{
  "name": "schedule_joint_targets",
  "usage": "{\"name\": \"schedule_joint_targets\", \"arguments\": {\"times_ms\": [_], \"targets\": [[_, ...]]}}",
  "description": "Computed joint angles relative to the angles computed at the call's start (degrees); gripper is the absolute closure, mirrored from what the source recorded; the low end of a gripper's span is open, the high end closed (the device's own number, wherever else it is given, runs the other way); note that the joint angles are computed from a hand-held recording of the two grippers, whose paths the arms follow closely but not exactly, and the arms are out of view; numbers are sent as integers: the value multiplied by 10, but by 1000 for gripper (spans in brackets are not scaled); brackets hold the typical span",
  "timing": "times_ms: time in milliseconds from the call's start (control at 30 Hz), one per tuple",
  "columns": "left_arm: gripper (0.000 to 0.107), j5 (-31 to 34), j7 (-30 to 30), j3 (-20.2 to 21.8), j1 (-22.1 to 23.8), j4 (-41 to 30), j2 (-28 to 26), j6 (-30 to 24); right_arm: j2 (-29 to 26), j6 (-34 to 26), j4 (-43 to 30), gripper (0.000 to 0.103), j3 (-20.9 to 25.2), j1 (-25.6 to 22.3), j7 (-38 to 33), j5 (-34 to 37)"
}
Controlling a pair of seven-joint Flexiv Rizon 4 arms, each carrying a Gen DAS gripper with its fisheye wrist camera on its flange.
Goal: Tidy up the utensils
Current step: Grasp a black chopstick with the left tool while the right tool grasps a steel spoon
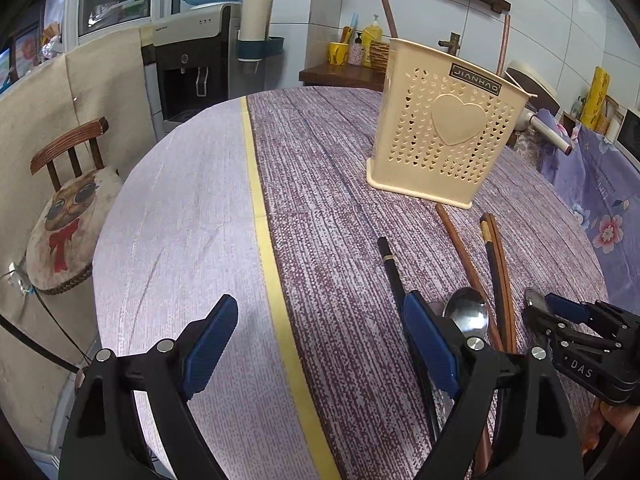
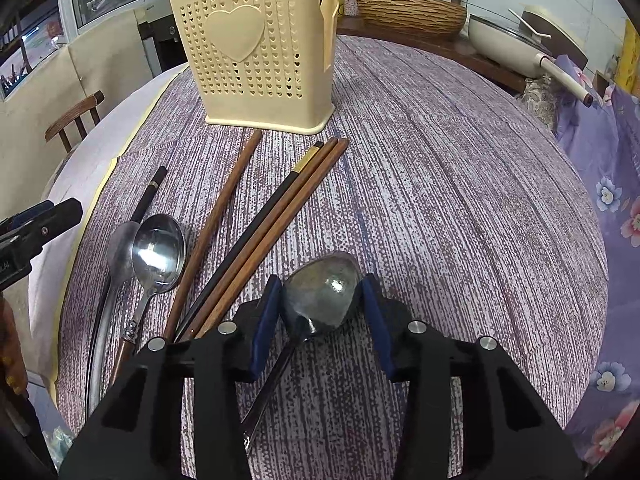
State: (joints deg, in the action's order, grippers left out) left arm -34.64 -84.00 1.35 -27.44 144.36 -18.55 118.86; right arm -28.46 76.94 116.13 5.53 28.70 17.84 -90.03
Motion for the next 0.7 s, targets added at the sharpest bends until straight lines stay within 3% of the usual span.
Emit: {"name": "schedule_joint_targets", "arguments": {"times_ms": [300, 467, 700], "targets": [[49, 111, -21, -30, 69, -52, -7, -89, -5, 15, -6, 61, 11, -24, 44, -50], [56, 115, -19, 38, 0, -94, -29, -140, -4, 9, -5, 61, 18, -31, 57, -62], [59, 139, -51, 61, -9, -101, -33, -153, 5, -16, 7, 60, 12, -12, 43, -20]]}}
